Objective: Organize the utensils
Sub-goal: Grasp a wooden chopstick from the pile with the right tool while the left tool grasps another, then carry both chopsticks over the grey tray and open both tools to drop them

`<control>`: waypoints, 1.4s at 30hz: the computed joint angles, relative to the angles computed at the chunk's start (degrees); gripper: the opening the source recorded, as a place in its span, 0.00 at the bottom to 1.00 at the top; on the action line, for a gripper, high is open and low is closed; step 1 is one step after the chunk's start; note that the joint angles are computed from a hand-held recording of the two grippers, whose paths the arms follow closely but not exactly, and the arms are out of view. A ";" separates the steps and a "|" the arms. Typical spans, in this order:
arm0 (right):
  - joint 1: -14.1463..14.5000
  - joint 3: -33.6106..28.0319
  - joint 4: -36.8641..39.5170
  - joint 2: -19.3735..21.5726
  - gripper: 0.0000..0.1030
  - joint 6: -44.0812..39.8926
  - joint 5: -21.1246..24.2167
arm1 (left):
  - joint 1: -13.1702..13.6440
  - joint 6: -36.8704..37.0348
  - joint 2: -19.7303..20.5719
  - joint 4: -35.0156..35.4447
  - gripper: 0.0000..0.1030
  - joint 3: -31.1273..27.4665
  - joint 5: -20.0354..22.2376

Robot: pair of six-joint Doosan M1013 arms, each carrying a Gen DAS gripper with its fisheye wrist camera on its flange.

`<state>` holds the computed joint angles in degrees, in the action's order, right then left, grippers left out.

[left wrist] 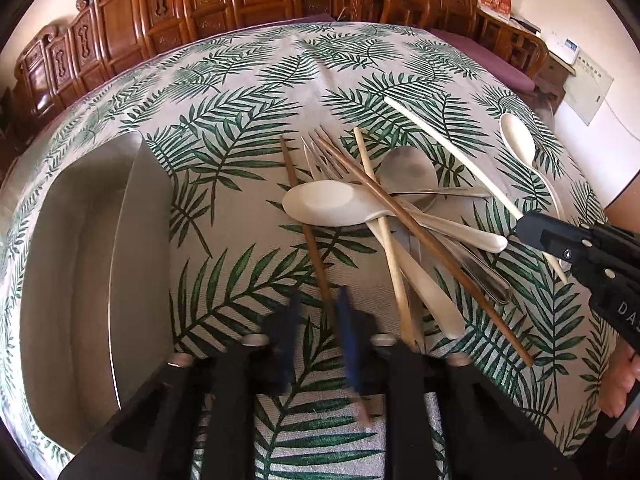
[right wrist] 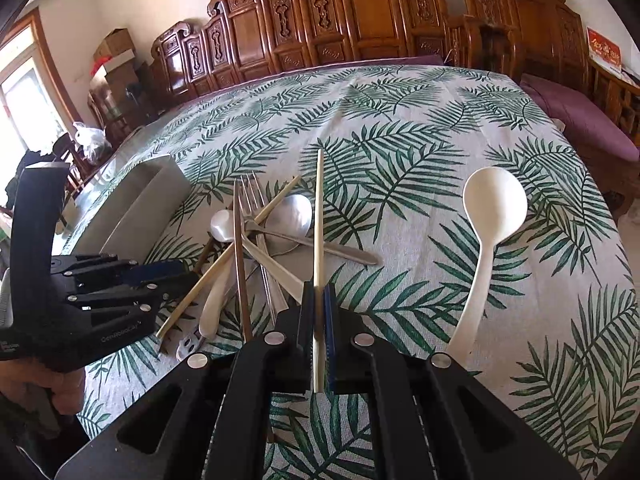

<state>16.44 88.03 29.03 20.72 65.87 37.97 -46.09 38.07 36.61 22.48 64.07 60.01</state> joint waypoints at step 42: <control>9.58 -3.44 -7.40 -2.30 0.06 7.82 -3.81 | 5.12 -2.90 -14.43 2.12 0.04 18.06 -11.89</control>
<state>26.02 84.59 21.62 18.42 73.69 34.16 -40.96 35.17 22.18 24.60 82.13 48.12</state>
